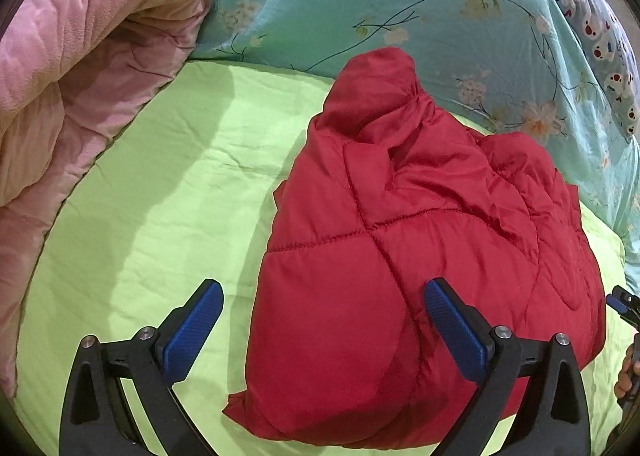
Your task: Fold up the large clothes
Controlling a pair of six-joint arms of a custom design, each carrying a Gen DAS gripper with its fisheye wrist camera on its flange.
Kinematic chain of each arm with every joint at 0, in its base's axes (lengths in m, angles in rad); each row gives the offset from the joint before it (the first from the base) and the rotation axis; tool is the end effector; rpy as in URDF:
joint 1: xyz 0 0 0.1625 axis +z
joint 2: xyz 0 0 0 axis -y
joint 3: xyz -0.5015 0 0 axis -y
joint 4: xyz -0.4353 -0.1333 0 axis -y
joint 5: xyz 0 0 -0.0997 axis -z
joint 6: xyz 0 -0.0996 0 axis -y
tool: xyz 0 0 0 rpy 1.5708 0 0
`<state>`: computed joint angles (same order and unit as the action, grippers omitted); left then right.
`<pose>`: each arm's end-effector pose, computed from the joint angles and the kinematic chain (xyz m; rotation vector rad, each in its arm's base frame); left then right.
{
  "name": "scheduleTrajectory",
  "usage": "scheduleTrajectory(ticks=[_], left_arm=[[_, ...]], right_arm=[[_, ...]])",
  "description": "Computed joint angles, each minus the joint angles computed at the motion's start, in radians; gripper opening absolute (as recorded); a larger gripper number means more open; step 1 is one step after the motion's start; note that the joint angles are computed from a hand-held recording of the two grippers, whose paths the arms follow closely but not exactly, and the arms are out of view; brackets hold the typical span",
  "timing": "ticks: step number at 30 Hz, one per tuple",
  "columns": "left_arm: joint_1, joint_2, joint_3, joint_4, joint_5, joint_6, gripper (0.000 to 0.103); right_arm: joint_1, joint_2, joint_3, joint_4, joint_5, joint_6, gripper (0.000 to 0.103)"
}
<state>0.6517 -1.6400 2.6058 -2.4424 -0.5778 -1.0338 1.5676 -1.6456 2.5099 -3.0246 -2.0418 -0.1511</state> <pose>-0.1127 -0.3585 0.2412 -0.0742 2.3301 -0.9846 0.0869 -0.3776 0.3131 0.0031 -2.5475 0.7221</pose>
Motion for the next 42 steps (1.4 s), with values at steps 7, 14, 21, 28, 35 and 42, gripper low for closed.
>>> scheduleTrajectory(ticks=[7,14,21,28,35,42], left_arm=[[0.036,0.027,0.001,-0.09,-0.024,0.065,0.102],[0.093,0.055,0.006,-0.238,-0.073,0.175,0.102],[0.147,0.07,0.015,-0.366,-0.127,0.274,0.102],[0.231,0.106,0.002,-0.49,-0.216,0.374,0.102],[0.323,0.145,0.0,-0.632,-0.329,0.457,0.102],[0.421,0.184,0.0,-0.756,-0.464,0.504,0.103]], right_arm=[[-0.056,-0.009,0.003,0.025,0.037,0.02,0.081],[-0.121,-0.007,-0.006,0.07,0.111,0.047,0.083],[-0.158,0.011,-0.018,0.086,0.172,0.059,0.085],[-0.191,0.03,-0.027,0.101,0.23,0.049,0.09],[-0.225,0.039,-0.03,0.121,0.285,0.04,0.093],[-0.24,0.064,-0.042,0.145,0.336,0.037,0.094]])
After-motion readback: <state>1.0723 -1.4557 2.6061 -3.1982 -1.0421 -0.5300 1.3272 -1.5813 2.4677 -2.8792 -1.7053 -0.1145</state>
